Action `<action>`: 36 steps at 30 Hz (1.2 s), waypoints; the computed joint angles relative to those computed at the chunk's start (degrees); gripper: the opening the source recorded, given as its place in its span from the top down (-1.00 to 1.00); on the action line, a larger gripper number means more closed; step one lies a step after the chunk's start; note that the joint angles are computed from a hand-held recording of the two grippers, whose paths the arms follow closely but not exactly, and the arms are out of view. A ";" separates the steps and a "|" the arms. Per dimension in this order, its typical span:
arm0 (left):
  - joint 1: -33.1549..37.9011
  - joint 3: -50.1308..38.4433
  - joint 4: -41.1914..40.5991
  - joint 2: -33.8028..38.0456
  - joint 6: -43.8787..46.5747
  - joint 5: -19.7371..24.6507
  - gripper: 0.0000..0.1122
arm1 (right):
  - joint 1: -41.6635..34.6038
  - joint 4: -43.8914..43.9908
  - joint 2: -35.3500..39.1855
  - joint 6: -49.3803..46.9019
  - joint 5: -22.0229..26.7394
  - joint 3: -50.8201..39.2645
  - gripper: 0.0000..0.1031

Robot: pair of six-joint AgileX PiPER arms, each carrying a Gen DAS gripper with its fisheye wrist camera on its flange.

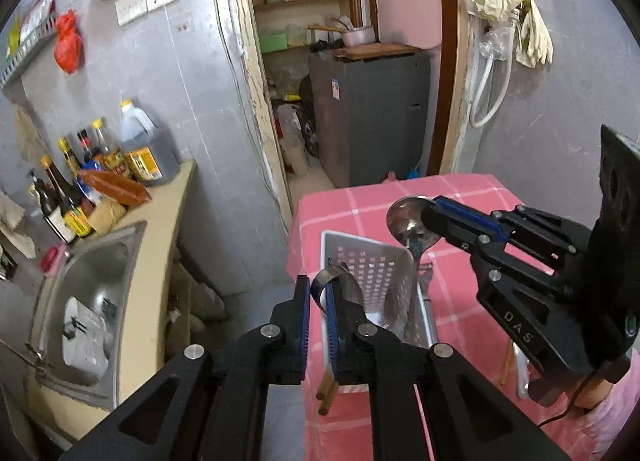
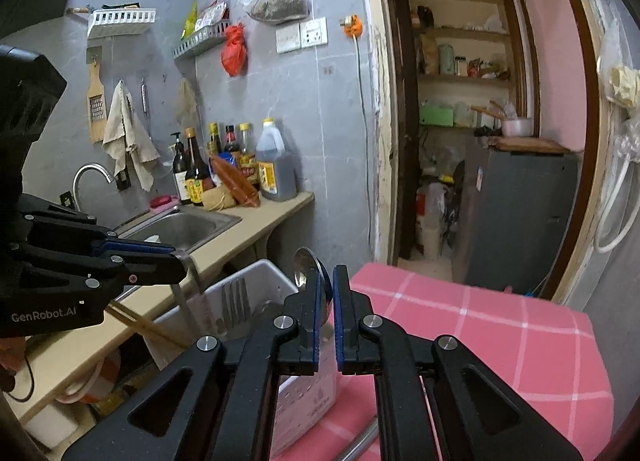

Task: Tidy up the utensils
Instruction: 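Carry the wire loop and spoon into the white holder and open both grippers, then move both grippers back down over the peeler and remaining spoons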

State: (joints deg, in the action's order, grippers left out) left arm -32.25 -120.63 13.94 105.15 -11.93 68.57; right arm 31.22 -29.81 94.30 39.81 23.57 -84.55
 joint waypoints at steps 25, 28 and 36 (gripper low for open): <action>-10.20 29.93 27.19 -18.23 -36.89 -27.98 -0.83 | 1.99 -24.45 -22.43 28.26 12.21 15.57 -0.97; -13.93 31.52 33.50 -18.39 -41.37 -27.64 -0.83 | 3.26 -27.36 -25.79 30.21 16.56 17.97 -0.97; -21.25 34.88 42.57 -17.50 -51.14 -27.12 -0.83 | 4.92 -28.62 -34.64 30.37 24.91 24.78 -0.97</action>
